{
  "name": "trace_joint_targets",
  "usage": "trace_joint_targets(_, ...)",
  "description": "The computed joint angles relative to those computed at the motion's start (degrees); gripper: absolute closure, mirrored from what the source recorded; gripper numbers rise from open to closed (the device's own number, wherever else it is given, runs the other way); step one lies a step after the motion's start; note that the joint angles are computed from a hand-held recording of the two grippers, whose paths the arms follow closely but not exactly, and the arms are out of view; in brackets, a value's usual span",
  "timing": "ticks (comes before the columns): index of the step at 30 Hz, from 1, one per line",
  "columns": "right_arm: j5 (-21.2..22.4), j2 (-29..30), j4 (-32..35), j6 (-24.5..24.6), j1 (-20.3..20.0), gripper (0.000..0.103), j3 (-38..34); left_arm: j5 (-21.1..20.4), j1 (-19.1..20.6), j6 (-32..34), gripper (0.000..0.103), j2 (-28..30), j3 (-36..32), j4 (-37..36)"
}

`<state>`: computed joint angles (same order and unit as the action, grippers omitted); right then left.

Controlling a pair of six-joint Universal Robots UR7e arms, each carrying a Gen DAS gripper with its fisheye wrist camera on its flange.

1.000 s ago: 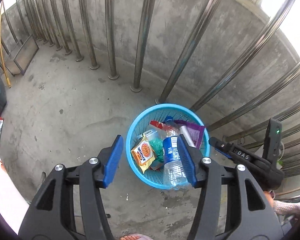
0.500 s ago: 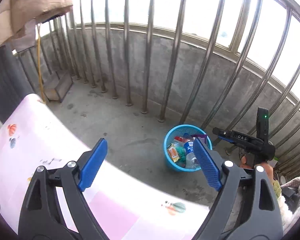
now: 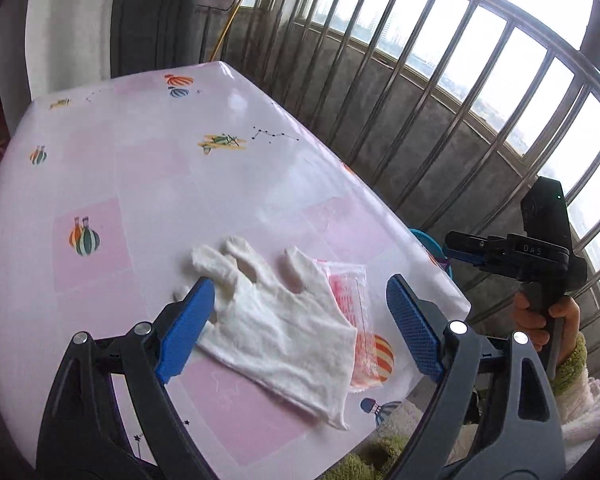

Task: Collect trash
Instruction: 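Move both tools back over the table toward the white glove, then grasp the white cloth glove with the left tool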

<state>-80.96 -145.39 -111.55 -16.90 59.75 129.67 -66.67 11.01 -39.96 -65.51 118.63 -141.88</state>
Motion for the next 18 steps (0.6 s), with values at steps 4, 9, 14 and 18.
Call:
trace_joint_targets(4,-7.3,3.6,-1.4,6.3,9.6,0.052,2.8,-4.1,-0.7,-0.9,0.02,-0.1,4.4,-5.9)
trace_joint_targets(9,-10.5,6.4,-3.0,10.0,13.5,0.061,4.3,-8.5,-1.6,2.7,0.027,2.7,4.6,-7.1)
trace_joint_targets(14,-11.6,7.5,-4.1,11.7,14.8,0.067,4.7,-8.1,-2.4,6.0,0.043,6.5,2.6,-3.1)
trace_joint_targets(18,-13.8,9.4,-4.9,13.1,17.1,0.074,4.4,-4.3,-3.2,7.4,0.058,7.5,2.3,-0.5)
